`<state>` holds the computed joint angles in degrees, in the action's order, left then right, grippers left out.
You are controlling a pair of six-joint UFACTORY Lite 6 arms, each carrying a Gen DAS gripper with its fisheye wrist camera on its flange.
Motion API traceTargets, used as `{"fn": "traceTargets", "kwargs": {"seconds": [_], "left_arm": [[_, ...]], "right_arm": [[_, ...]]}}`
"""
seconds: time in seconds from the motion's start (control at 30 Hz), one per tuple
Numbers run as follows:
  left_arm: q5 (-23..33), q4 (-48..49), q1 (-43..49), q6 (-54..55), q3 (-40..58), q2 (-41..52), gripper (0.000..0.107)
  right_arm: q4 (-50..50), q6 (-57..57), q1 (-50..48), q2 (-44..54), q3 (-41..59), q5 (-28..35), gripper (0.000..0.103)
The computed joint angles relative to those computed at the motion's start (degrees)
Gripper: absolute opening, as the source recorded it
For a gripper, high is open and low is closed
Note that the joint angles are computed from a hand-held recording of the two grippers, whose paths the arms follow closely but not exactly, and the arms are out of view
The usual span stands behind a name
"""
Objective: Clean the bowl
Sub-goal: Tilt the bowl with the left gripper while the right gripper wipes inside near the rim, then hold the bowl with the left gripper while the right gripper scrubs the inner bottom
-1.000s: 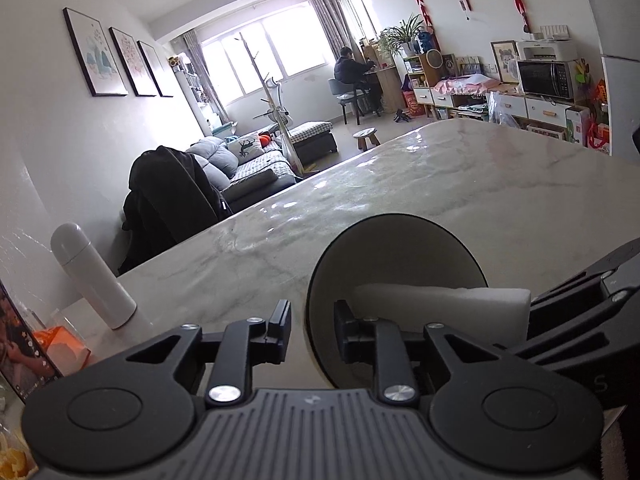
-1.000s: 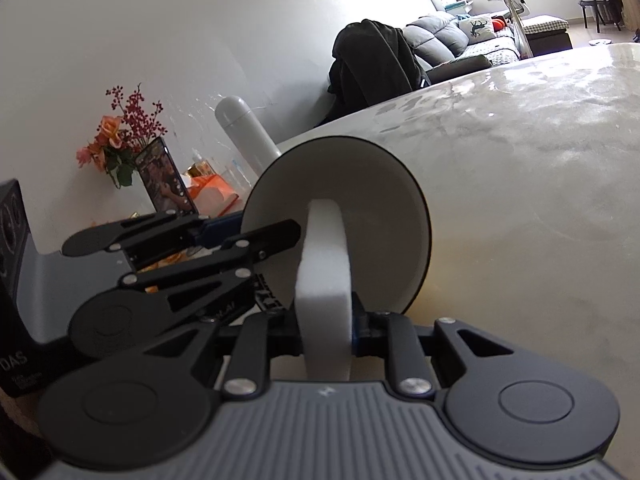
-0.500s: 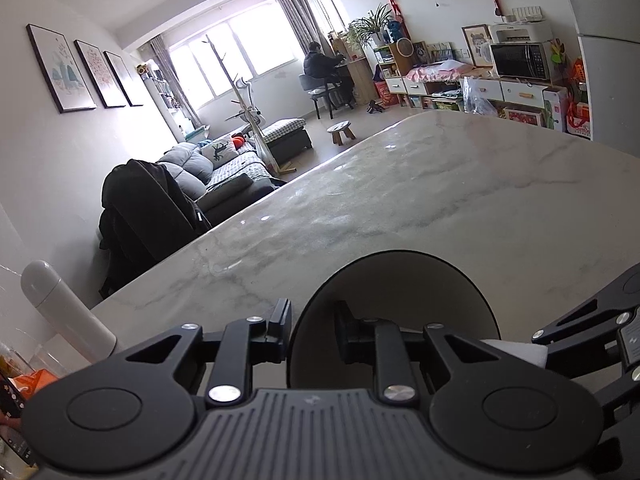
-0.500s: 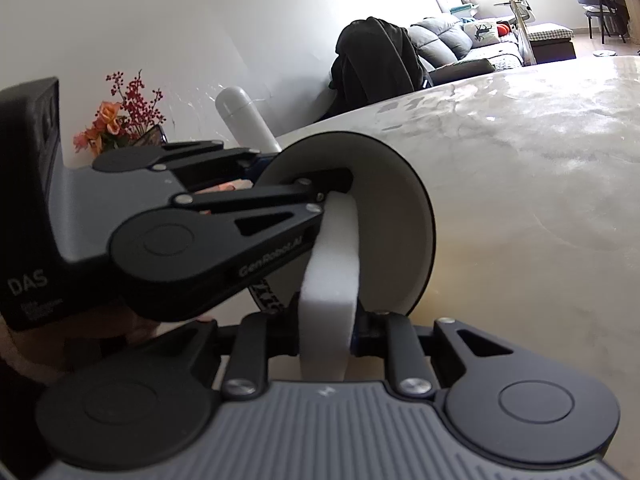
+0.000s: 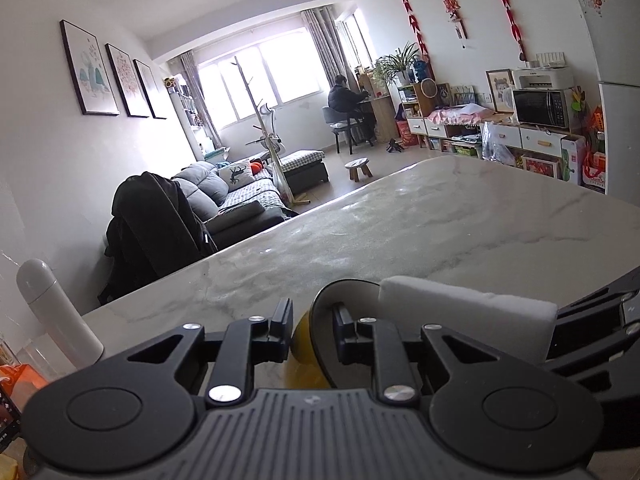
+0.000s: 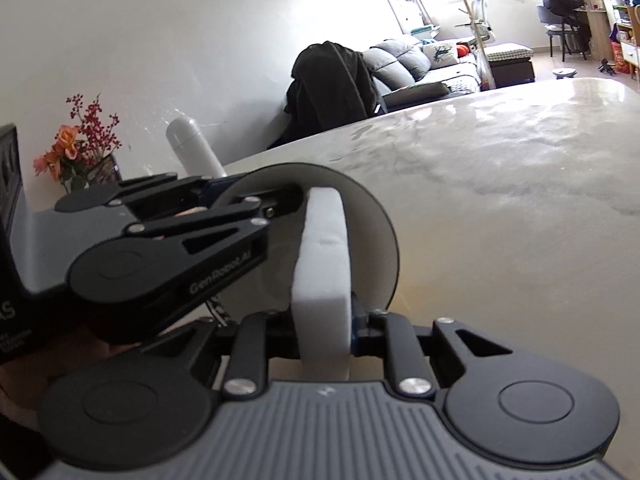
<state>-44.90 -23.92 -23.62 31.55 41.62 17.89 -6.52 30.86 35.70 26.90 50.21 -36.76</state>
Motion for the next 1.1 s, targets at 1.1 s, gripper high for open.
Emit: {"fn": "traceTargets", "kwargs": {"seconds": [1.1], "left_arm": [[-7.9,-4.7,-2.3,-5.2,-16.0,-8.7,0.016]], "right_arm": [[4.0,-7.7,1.6,-1.9,1.1,0.5,0.026]]}}
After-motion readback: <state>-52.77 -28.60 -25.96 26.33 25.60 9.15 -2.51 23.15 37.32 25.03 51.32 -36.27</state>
